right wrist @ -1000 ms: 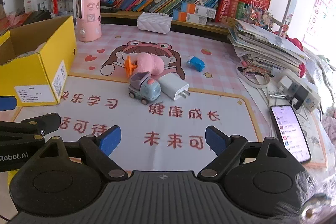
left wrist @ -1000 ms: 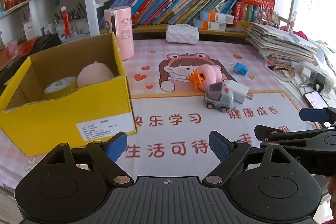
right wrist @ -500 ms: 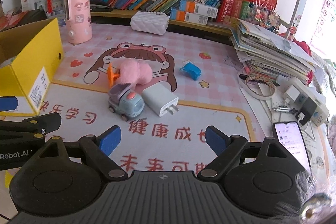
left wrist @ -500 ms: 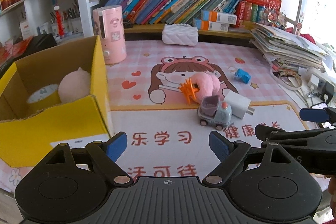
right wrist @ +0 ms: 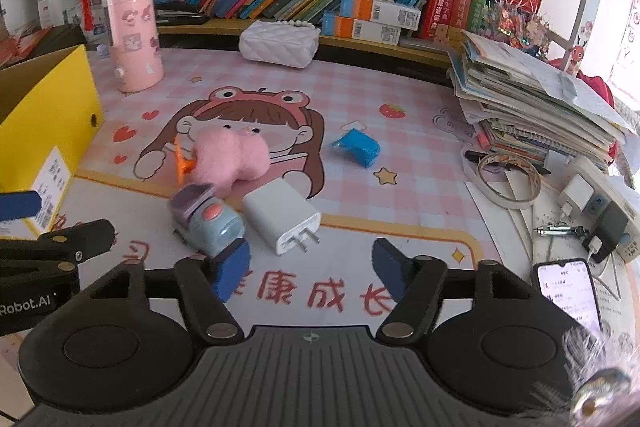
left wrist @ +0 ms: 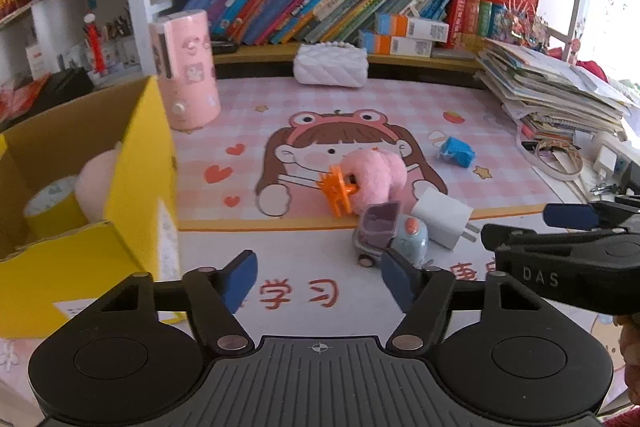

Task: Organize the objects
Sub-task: 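Grasp the grey toy car with the left tool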

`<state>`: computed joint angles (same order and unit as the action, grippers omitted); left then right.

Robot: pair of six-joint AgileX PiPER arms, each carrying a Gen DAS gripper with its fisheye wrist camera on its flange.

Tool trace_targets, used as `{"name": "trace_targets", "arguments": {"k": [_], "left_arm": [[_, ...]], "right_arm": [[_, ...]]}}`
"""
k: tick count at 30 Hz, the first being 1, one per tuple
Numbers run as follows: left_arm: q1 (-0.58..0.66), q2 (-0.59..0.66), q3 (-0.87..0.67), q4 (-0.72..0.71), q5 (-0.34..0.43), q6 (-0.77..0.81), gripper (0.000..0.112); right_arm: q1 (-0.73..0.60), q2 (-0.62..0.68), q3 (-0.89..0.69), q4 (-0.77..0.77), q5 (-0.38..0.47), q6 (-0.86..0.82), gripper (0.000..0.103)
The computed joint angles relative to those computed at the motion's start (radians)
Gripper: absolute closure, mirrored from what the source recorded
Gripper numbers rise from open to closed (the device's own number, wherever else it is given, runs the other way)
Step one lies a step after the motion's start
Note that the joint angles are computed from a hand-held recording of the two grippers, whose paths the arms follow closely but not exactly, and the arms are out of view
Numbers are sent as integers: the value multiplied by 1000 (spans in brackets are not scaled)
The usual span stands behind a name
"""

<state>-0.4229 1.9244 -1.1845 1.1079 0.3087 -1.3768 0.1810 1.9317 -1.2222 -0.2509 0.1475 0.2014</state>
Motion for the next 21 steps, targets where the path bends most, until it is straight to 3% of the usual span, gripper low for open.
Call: {"name": "trace_targets", "arguments": {"k": [6,11,21], "left_arm": [[-7,92,-124,-233,-4,249,45],[-12,197,-269,-429,30,464,44],[0,345,-467,-664,101,711,44]], "right_arm": [[-45,58,-78,202,20,-199,45],[-71,89,-121,285,17,-279,45],[-128,151,-215,619,86,-629,45]]}}
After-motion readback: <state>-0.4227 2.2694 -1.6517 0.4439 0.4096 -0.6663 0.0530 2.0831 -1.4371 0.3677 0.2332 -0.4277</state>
